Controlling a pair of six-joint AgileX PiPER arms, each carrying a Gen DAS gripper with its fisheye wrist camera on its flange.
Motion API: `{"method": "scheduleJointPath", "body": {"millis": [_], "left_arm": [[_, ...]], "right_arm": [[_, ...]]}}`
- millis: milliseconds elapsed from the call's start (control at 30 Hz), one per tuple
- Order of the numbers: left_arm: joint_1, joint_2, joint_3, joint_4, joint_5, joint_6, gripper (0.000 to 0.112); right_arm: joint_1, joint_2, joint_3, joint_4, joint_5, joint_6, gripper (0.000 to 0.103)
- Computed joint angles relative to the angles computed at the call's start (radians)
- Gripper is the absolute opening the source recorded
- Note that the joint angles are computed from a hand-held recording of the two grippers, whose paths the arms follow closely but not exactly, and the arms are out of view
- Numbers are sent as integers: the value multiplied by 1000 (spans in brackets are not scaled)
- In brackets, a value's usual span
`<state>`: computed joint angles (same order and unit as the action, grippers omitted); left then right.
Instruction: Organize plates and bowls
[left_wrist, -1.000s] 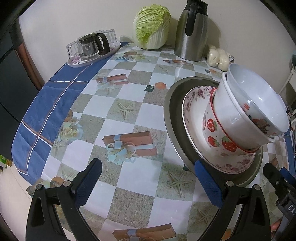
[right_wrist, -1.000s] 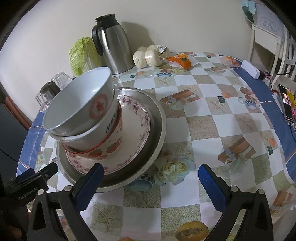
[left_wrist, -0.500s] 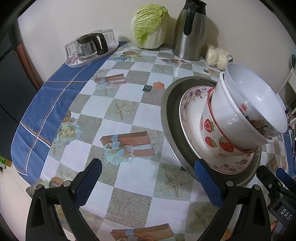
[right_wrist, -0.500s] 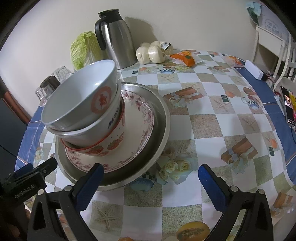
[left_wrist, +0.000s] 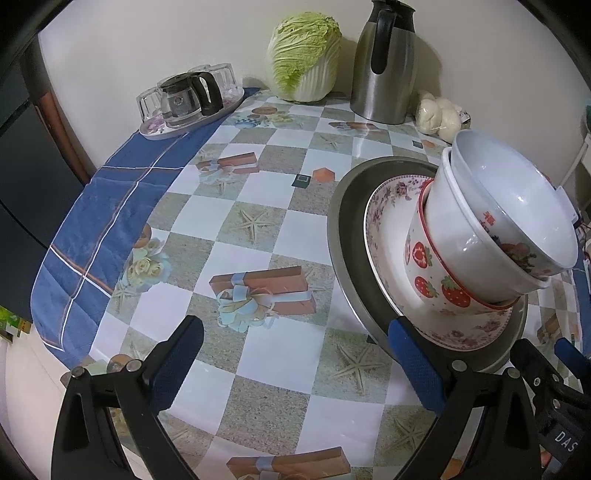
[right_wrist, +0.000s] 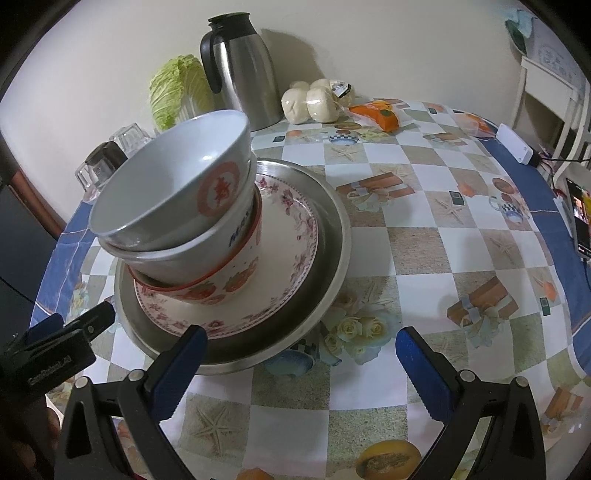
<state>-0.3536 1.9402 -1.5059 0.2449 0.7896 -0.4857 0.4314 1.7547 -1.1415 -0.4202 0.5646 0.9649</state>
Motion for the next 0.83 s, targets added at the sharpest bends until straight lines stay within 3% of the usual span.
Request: {"method": "scheduleJointPath", "body": {"millis": [833], "left_arm": [[-23, -16, 19, 88, -10, -82, 100]], "right_arm": [[-15, -15, 15, 24, -15, -23, 103]]}}
